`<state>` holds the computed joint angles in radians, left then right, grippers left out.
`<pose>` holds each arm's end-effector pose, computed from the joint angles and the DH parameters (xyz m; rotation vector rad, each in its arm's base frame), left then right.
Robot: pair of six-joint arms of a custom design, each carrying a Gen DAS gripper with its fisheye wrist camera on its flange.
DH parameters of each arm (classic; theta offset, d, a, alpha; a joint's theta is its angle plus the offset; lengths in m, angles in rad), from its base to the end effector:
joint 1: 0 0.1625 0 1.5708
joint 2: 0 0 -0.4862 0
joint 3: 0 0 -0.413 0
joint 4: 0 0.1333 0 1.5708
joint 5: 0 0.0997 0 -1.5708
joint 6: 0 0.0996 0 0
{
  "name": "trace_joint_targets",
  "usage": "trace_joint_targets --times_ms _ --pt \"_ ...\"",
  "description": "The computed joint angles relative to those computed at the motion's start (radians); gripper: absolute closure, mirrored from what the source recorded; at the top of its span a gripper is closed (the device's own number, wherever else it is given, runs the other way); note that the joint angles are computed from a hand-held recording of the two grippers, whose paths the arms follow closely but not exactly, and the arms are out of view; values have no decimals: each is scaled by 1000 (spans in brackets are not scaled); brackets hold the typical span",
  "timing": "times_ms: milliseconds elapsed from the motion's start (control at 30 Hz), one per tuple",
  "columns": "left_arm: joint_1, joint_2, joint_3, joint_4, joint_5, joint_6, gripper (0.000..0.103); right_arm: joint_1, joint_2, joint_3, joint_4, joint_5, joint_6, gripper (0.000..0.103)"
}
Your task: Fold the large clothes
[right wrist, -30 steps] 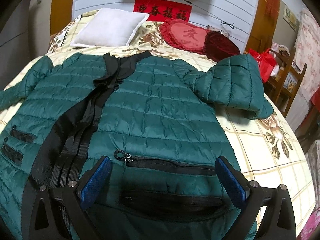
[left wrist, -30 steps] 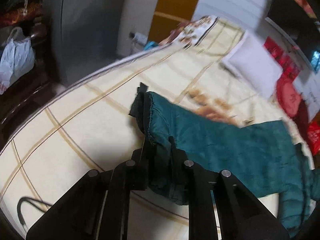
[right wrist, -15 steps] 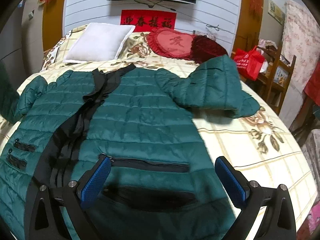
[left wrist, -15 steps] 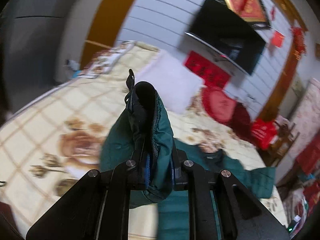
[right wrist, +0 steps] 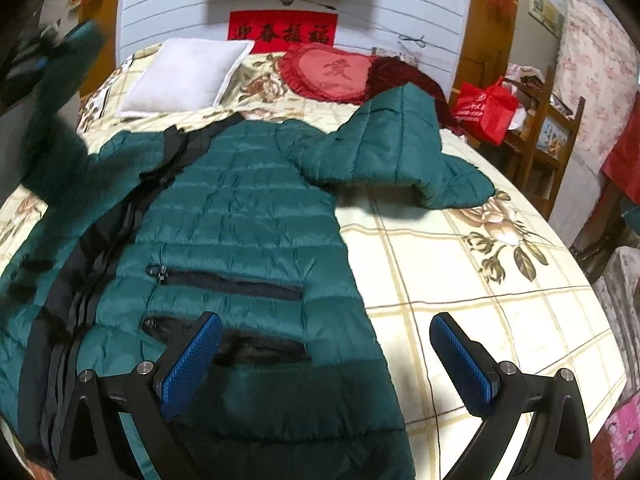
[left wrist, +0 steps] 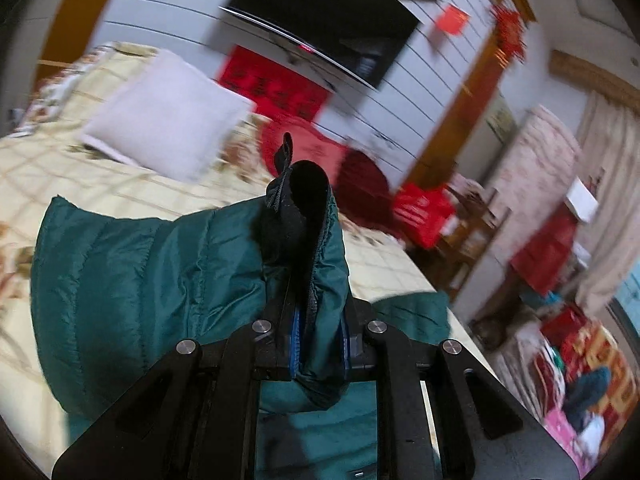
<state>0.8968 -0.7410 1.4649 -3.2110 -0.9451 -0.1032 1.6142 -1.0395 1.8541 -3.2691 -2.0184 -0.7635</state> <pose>-0.3451 -0.7391 0.2471 0.3248 2.5397 -1.4638 0.1188 -0.6578 0.3014 0.6752 -2.2127 0.8338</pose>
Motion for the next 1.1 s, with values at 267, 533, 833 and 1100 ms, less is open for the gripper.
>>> trace_joint_targets --times_ms 267,533,833,1100 --pt "53 194 -227 206 -147 -27 90 -12 -22 3 61 22 -2 0" --pt "102 285 -309 305 -206 -74 89 -32 -36 -15 145 17 24 0" --pt "101 224 -234 338 -228 -114 47 -14 -6 -16 57 -19 -3 0" --pt "88 21 -1 199 -19 -52 47 19 16 -7 -163 -18 2 0"
